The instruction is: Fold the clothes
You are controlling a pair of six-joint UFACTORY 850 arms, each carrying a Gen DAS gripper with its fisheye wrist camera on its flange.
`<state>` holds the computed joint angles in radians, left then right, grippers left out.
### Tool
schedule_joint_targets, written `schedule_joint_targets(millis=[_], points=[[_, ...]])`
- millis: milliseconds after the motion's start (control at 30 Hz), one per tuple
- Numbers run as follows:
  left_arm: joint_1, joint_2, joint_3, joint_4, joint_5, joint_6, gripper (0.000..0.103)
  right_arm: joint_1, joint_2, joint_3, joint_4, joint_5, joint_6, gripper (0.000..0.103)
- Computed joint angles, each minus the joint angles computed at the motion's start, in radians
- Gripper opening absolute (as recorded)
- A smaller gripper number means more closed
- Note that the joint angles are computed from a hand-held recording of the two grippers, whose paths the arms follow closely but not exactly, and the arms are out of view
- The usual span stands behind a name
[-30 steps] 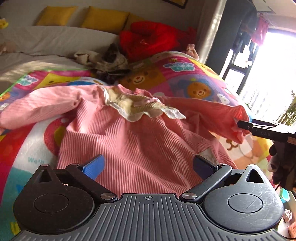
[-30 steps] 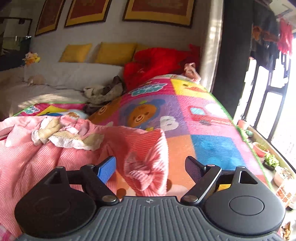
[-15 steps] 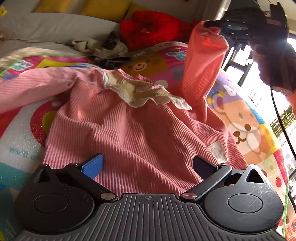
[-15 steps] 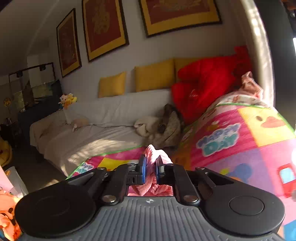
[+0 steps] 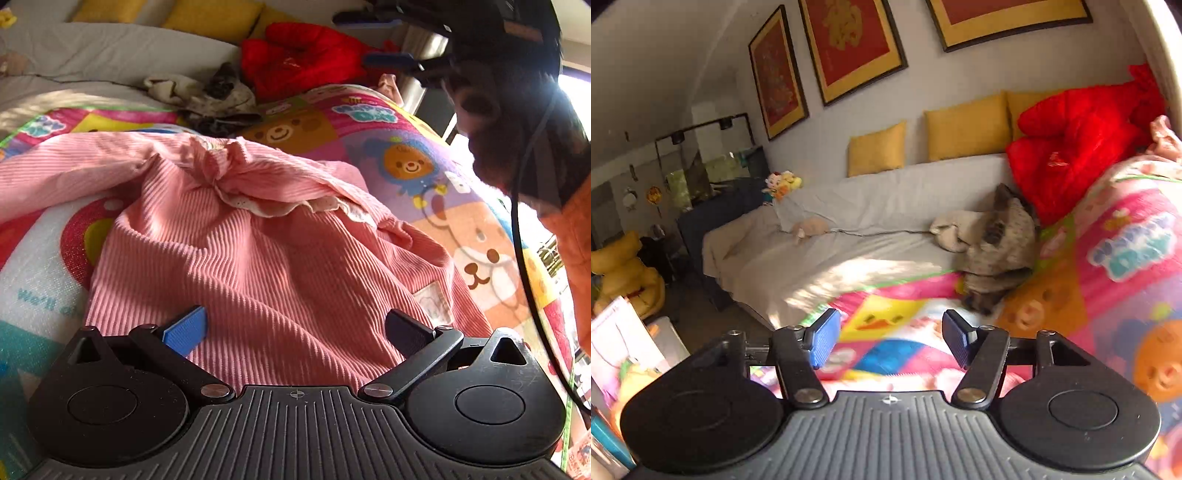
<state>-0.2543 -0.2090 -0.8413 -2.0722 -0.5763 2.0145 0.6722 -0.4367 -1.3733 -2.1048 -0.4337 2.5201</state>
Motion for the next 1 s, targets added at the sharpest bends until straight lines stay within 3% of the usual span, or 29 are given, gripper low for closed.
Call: schedule_joint_targets(millis=[200, 367, 400, 600, 833, 900, 1000], points=[[-0.007, 0.003, 0.002, -0.014, 0.011, 0.014, 0.103, 0.139, 0.132, 0.425, -0.035, -0.421, 0.055, 0.063], [-0.026, 0.013, 0.01, -0.049, 0.045, 0.061, 0.103, 0.232, 0.18, 0.604, 0.051, -0.649, 0.234, 0.072], [-0.03, 0.015, 0.012, -0.059, 0.052, 0.072, 0.103, 0.24, 0.187, 0.623, 0.065, -0.685, 0.284, 0.08], [-0.05, 0.04, 0.037, -0.093, 0.079, 0.099, 0.103, 0.239, 0.289, 0.758, 0.025, -0.673, 0.512, 0.084], [-0.061, 0.076, 0.076, 0.024, 0.032, 0.05, 0.103, 0.312, 0.373, 0.841, 0.129, -0.685, 0.554, 0.084], [-0.056, 0.069, 0.07, 0.04, 0.021, 0.031, 0.103, 0.297, 0.381, 0.813, 0.167, -0.609, 0.481, 0.084], [-0.046, 0.058, 0.067, 0.046, -0.006, 0.018, 0.103, 0.237, 0.381, 0.755, 0.202, -0.423, 0.353, 0.084]])
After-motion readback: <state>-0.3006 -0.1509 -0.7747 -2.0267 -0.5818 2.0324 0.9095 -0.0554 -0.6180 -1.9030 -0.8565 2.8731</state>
